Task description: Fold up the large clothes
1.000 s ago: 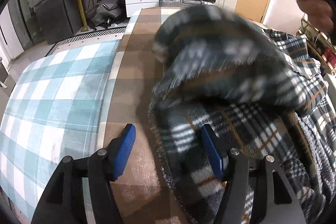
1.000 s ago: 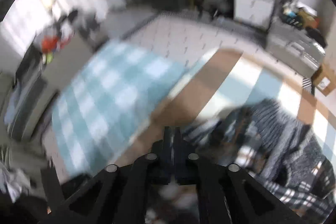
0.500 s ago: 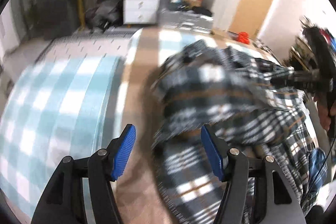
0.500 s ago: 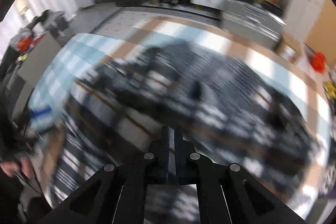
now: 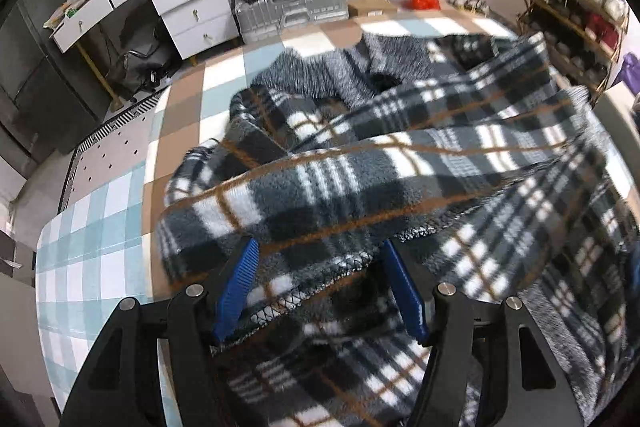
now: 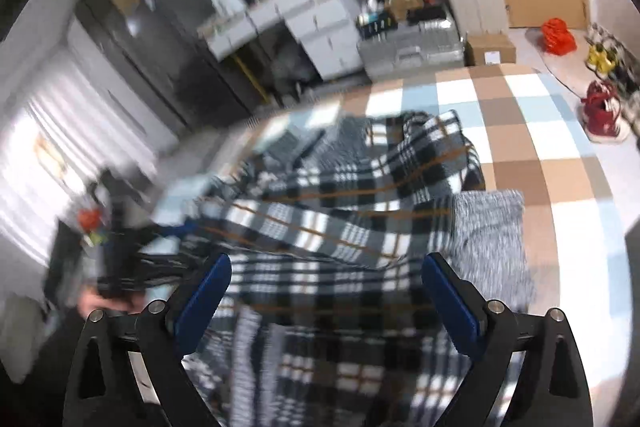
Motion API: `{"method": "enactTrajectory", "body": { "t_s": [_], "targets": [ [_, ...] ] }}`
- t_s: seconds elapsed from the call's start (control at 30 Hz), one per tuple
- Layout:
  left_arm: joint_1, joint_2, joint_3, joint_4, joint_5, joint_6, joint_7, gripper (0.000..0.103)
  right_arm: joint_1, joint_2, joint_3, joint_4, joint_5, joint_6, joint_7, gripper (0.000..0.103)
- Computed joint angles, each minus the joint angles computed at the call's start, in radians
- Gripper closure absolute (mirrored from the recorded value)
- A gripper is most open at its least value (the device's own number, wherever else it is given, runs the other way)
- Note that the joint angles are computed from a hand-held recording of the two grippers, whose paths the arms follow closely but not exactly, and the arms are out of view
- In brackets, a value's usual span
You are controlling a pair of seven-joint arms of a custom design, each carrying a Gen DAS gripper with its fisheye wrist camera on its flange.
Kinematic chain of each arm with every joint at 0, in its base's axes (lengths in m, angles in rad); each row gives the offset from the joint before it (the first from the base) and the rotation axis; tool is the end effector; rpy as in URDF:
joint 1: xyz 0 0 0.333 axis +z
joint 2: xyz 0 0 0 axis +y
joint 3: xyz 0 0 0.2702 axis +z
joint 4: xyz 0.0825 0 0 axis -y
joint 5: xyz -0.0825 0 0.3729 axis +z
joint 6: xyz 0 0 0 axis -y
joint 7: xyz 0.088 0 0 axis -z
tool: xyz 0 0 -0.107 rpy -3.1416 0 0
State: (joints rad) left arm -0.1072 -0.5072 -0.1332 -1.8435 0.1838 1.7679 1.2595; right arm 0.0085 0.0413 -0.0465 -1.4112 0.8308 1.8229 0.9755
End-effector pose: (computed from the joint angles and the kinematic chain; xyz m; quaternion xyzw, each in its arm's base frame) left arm 0.3980 -0.0995 0.7159 -0.7114 0.6589 -0.1227 0.2116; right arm 0.5737 0.0392 0.6839 -0.7736 0.4601 0.0312 0.4346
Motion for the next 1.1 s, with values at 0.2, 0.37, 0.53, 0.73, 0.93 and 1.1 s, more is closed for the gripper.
{"method": "enactTrajectory", "body": {
  "t_s": [0.2,0.37,0.53,0.73,0.93,1.1],
  "targets": [
    [0.019,0.014,0.034,-0.02,-0.07,-0.013,-0.046,0.034,0.079,-0.002,0.044,-0.055,-0.393,0.187,0.082,0.0],
    [0.026,0.051,0.008,0.059,-0.039,-0.105,-0.054,0.034,0.129,0.195,0.049,0.176,-0.623,0.072,0.2,0.002],
    [-0.003,0.046,-0.028,0.139,-0.013,-0.122,-0.064,0.034,0.085,0.18,0.054,0.191,-0.509,0.008,0.187,0.003],
    [-0.037,0.145,-0.057,0.199,-0.023,-0.124,-0.072,0.034,-0.013,-0.131,-0.024,-0.079,-0.073,-0.088,0.021,0.002],
    [-0.028,0.159,-0.035,0.135,-0.057,-0.104,-0.162,0.025,-0.024,-0.402,-0.266,-0.302,0.361,-0.403,-0.101,0.0],
    [-0.052,0.138,-0.061,0.186,-0.039,-0.151,-0.189,0.025,-0.015,-0.595,-0.373,-0.452,0.505,-0.517,-0.136,0.0]
  ]
}}
